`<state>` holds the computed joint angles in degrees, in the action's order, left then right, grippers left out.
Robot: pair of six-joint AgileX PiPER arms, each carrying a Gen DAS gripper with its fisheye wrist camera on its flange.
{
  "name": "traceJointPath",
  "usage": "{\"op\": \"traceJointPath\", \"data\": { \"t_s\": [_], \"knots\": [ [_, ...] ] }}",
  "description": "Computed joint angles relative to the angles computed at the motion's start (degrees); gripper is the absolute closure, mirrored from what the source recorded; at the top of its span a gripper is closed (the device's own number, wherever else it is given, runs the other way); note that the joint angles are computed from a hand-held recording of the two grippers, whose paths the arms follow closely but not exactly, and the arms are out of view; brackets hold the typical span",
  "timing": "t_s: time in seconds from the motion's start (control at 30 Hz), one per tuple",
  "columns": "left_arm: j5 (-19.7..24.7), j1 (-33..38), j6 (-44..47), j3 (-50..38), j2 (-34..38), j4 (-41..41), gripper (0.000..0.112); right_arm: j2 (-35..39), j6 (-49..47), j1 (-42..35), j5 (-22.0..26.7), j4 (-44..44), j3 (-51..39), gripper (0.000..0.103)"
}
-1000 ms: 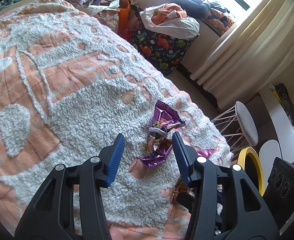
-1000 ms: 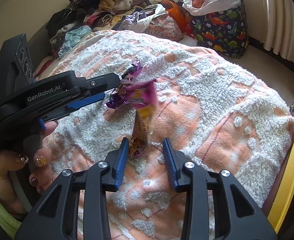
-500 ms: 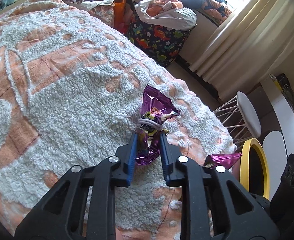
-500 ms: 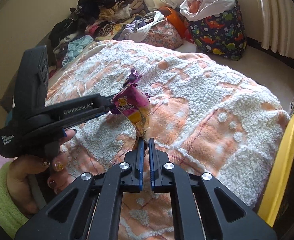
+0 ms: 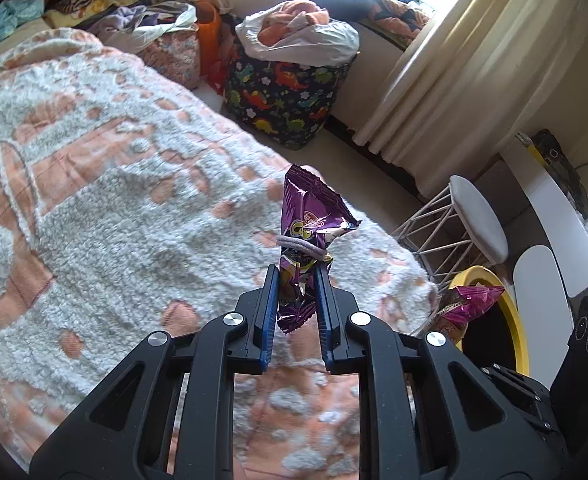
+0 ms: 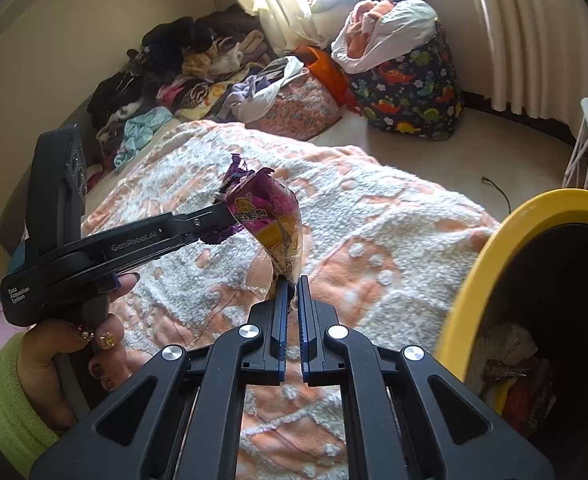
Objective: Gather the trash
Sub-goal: 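Carry both wrappers over the yellow-rimmed bin with both tools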
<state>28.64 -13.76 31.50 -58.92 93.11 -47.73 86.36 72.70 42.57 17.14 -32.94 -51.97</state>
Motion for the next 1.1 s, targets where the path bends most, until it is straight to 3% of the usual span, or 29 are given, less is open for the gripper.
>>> {"op": "traceJointPath", "data": {
  "t_s": [0.4,1.1],
  "knots": [
    [-1.7,-8.7,-6.6,-1.5,-2.7,5.8,0.100,-11.2,15.2,0.7,4.6,-12.1,8.6,0.098],
    [-4.2,-23.0,-17.4,-3.5,-3.4,16.1,0.100,-28.9,29.2,5.1,17.7,-18.8,20.0,0.098]
  ]
}}
